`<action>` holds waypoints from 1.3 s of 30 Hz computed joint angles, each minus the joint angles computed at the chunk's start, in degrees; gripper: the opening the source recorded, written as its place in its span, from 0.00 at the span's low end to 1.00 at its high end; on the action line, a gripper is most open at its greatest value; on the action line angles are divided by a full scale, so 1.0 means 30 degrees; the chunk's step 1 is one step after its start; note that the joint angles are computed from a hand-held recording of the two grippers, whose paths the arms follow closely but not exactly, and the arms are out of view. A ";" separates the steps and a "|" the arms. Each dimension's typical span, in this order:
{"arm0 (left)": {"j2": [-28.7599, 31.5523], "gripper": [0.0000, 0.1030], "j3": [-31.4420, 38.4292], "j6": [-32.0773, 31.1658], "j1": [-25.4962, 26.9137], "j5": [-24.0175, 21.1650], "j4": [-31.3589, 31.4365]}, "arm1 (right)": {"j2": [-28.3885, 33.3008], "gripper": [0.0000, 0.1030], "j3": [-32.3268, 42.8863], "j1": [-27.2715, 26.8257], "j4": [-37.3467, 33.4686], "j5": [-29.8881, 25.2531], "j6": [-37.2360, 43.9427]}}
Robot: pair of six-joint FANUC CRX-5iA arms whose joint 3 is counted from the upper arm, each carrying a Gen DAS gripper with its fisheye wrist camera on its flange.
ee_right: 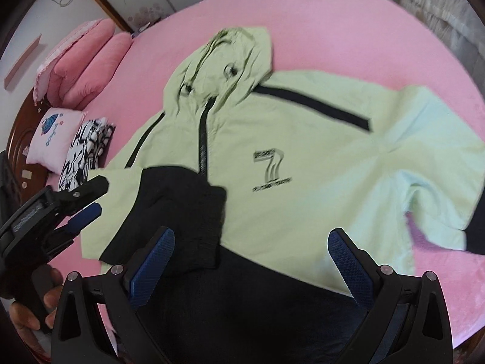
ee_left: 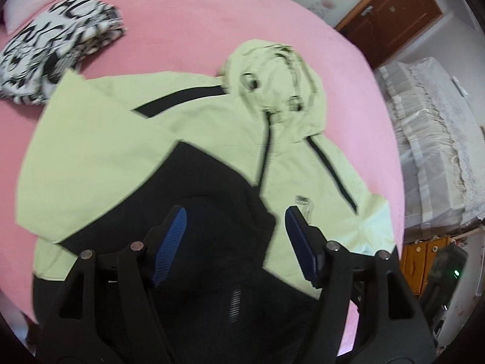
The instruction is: Fold large clothes
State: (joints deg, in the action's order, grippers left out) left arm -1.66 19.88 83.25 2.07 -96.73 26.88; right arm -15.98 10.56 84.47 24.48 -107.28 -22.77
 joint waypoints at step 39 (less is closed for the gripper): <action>0.1319 0.27 -0.1554 -0.9484 0.7407 0.0458 -0.3969 | 0.5799 0.24 0.6470 -0.6005 -0.0620 -0.5384 0.9163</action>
State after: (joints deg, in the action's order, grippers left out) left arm 2.30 15.22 54.80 24.29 -95.36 14.98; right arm 1.42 29.97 66.45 22.62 -123.43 4.72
